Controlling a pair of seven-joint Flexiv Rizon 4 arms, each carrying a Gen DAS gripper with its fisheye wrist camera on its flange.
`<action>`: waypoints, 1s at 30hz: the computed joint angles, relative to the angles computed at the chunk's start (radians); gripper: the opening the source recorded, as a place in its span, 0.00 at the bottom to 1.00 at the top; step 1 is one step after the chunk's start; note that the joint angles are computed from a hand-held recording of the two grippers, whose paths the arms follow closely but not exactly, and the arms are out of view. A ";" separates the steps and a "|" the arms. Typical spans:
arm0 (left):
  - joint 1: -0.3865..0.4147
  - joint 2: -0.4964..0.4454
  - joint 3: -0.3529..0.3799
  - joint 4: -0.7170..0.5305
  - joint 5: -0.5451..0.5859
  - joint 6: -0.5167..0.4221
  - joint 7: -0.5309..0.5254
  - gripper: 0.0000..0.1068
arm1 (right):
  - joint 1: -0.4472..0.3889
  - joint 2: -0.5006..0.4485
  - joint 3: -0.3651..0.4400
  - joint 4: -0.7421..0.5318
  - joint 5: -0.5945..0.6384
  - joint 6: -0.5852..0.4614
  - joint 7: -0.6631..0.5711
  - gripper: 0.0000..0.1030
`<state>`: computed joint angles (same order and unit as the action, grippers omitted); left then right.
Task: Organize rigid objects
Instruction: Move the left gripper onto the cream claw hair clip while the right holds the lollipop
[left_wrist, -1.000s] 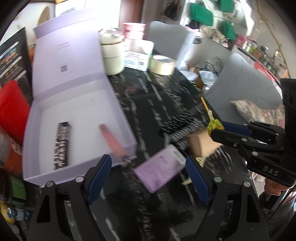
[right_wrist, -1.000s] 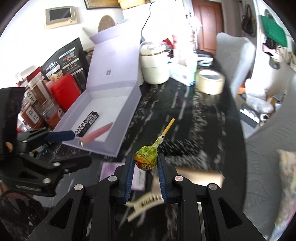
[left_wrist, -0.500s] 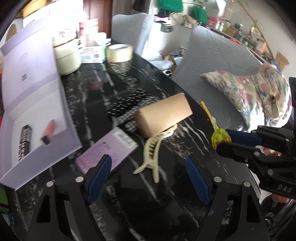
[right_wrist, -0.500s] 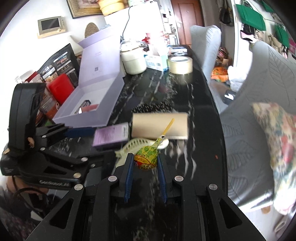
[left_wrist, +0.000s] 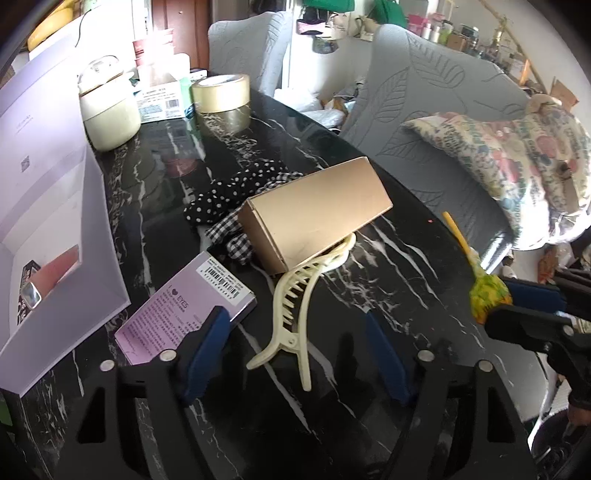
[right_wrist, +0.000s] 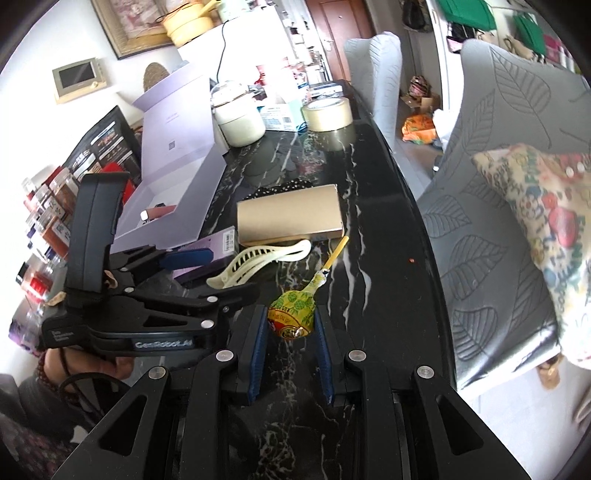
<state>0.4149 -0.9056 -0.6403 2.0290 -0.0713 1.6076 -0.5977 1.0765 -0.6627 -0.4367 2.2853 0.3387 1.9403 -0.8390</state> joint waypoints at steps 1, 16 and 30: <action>-0.002 -0.003 0.000 -0.001 0.002 0.008 0.001 0.66 | -0.007 -0.001 0.009 0.000 0.002 0.006 0.004 0.24; -0.042 0.011 0.073 0.044 0.099 0.106 -0.036 0.20 | -0.084 0.000 0.109 0.005 0.049 0.066 0.000 0.24; 0.109 0.095 0.039 0.198 0.130 0.074 -0.017 0.20 | -0.124 -0.014 0.197 -0.006 0.060 0.096 -0.034 0.24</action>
